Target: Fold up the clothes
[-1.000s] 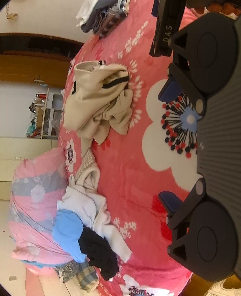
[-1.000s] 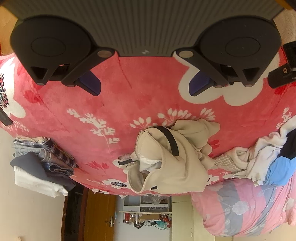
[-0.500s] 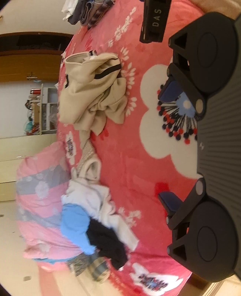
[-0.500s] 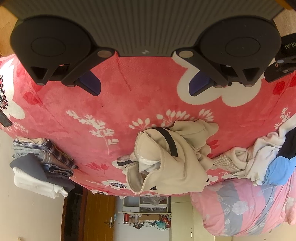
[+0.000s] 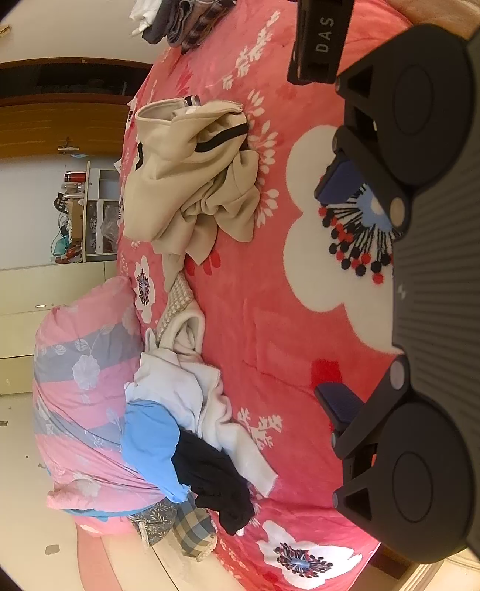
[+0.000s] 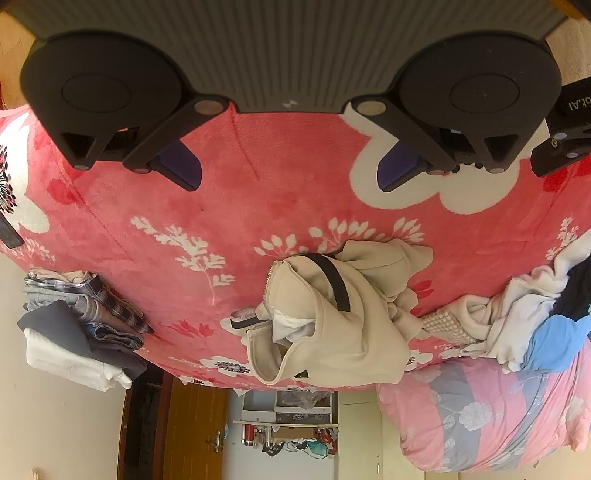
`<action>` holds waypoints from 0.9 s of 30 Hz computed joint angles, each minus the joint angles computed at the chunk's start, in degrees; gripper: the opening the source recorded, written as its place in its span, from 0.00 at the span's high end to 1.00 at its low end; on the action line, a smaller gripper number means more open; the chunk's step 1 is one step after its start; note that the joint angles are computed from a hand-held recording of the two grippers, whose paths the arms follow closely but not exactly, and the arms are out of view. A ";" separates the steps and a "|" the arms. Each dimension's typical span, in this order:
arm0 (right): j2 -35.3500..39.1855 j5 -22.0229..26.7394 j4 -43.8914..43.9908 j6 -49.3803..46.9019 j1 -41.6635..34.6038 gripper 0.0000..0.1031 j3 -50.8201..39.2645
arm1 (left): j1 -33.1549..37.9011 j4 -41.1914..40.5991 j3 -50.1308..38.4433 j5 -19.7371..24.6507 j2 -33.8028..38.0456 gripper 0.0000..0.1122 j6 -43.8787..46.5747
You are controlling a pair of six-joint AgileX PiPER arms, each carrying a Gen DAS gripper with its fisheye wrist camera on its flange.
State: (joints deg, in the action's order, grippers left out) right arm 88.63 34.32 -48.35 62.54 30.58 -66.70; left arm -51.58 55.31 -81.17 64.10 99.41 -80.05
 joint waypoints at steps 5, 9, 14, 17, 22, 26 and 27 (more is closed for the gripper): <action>0.27 0.15 0.21 -0.31 0.29 0.01 -0.41 | 0.48 -0.31 0.43 -0.87 -0.50 0.08 0.51; 0.43 0.30 0.49 -0.40 0.43 0.01 -0.55 | 0.65 -0.62 0.77 -1.34 -0.81 0.08 0.68; 0.65 0.55 0.65 -0.42 0.68 0.01 -0.76 | 0.79 -0.60 1.36 -1.76 -1.26 0.08 0.29; 0.62 0.61 0.64 -0.38 0.78 0.01 -0.75 | 0.89 -0.57 1.68 -1.98 -1.49 0.08 0.12; 0.71 0.71 0.74 -0.46 0.94 0.01 -0.82 | 0.98 -0.45 2.09 -2.32 -1.68 0.08 -0.17; 0.79 0.76 0.61 -0.29 1.05 0.01 -0.82 | 1.09 -0.50 2.53 -2.68 -1.96 0.08 -0.30; 0.76 0.67 0.56 -0.24 1.01 0.01 -0.74 | 1.05 -0.45 2.58 -2.67 -1.97 0.08 -0.40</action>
State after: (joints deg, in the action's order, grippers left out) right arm 89.39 34.99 -47.79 62.30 31.59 -67.44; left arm -50.53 54.86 -78.60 61.42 97.44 -80.45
